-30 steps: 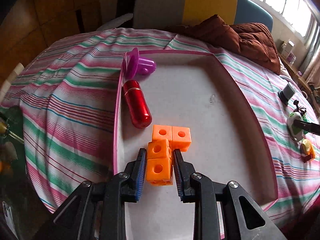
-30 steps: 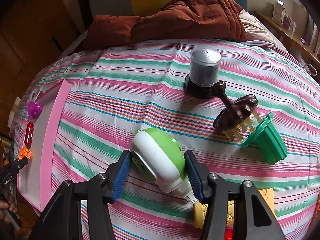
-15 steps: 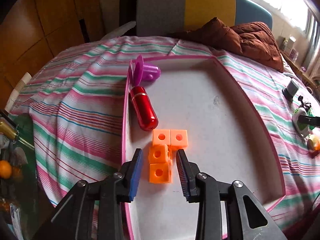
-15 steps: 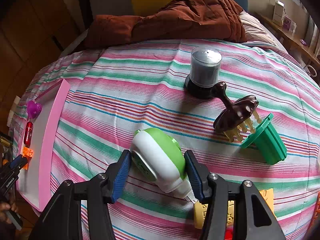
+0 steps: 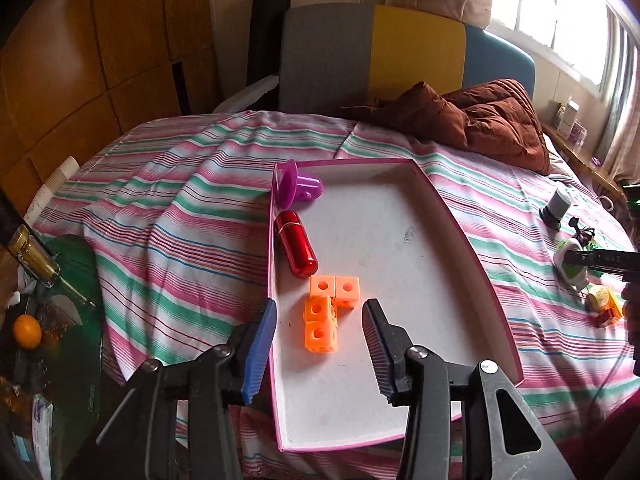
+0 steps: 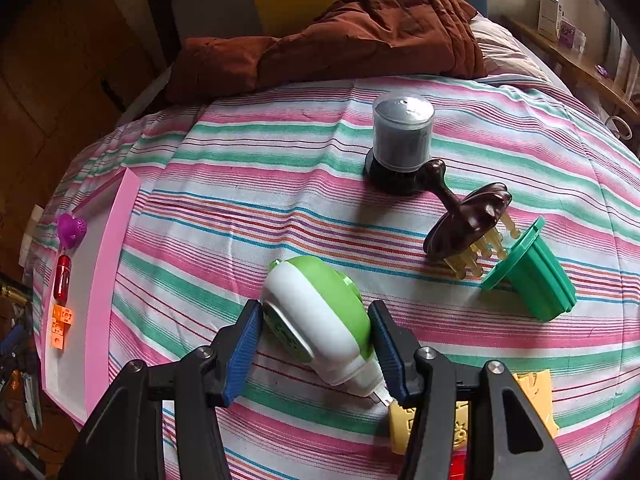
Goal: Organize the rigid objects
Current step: 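Lower the orange blocks into the tray and open the left gripper, then carry the green-white device into the tray and open the right gripper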
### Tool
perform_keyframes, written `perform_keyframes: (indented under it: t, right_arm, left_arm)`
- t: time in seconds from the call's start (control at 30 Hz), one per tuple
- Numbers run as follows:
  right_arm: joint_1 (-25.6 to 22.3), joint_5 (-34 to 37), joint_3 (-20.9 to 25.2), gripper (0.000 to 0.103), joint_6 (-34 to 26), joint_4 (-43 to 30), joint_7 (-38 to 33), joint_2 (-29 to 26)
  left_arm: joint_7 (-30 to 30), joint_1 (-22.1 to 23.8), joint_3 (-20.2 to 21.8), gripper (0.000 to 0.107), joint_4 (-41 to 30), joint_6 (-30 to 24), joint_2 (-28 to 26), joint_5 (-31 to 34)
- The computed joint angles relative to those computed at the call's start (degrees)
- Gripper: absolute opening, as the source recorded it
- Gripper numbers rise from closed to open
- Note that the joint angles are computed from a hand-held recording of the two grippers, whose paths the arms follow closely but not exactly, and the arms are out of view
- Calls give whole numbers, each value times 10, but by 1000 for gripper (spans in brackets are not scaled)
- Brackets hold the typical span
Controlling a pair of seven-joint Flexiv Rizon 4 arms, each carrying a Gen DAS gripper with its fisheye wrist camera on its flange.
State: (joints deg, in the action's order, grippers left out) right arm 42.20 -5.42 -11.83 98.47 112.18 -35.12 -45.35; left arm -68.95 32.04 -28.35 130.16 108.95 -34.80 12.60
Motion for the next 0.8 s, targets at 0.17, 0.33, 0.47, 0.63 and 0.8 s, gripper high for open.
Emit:
perform_keyframes:
  t: [0.17, 0.33, 0.47, 0.63, 0.8]
  right_arm:
    - [13, 9, -10, 55, -2, 0, 14, -1]
    - [33, 20, -26, 55, -3, 1, 38, -3]
    - [40, 27, -24, 55, 4, 0, 54, -3]
    - [44, 41, -16, 55, 18, -4, 73, -6]
    - [44, 66, -2, 55, 45, -4, 90, -9]
  left_arm:
    - [-1, 15, -12, 46, 7, -2, 0, 5]
    - [0, 31, -23, 46, 12, -4, -4, 8]
    - [2, 44, -33, 46, 16, -6, -8, 10]
    - [4, 59, -43, 46, 19, -4, -12, 13]
    - [3, 71, -50, 46, 22, -1, -15, 17]
